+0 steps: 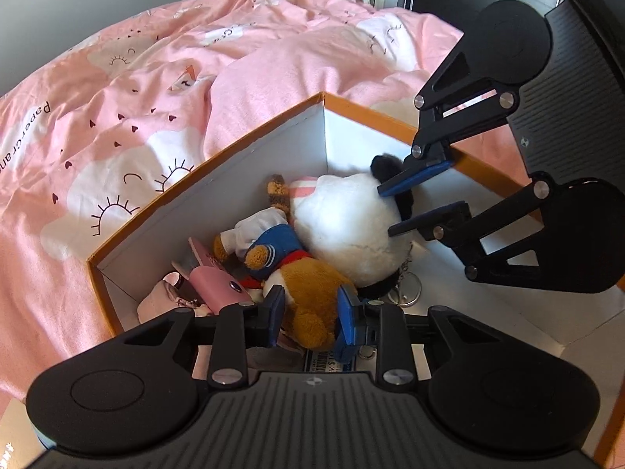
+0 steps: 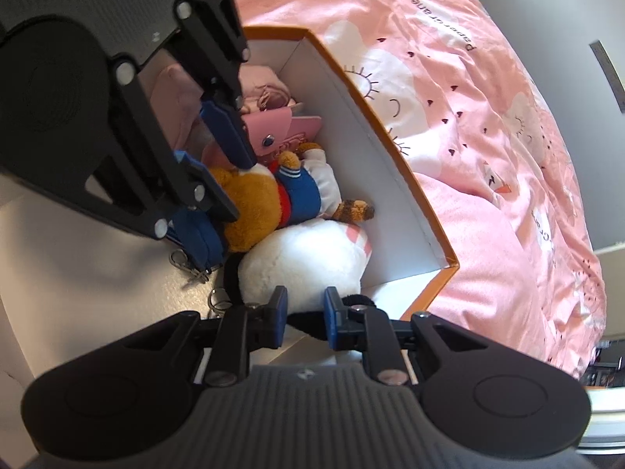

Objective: Organize objects
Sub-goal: 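Withdraw both grippers from the orange box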

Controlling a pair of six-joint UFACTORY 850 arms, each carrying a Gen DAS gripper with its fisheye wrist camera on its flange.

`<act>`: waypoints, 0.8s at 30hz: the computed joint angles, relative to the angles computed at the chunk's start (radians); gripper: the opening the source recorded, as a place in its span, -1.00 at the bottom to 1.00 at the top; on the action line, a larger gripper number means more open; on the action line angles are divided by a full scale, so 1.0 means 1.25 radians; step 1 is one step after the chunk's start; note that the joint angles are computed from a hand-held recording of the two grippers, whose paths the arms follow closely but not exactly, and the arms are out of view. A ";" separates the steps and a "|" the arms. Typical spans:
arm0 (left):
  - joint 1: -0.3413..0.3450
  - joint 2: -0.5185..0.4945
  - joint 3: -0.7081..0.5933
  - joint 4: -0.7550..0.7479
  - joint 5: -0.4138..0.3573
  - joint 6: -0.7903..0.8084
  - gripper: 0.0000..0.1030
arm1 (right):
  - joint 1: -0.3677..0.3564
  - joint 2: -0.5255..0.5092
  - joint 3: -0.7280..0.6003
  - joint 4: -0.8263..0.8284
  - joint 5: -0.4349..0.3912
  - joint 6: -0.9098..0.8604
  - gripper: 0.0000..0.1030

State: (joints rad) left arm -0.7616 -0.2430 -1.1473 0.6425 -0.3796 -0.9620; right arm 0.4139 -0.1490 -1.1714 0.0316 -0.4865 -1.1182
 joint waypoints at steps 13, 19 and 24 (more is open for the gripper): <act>-0.088 0.280 0.179 0.312 -0.088 -0.476 -0.22 | 0.041 0.245 0.167 0.330 0.106 0.173 -0.16; -0.149 0.400 0.267 0.296 -0.206 -0.613 -0.16 | 0.115 0.377 0.283 0.444 0.169 0.259 -0.05; -0.208 0.461 0.333 0.245 -0.272 -0.684 -0.16 | 0.213 0.457 0.367 0.267 0.218 0.534 -0.05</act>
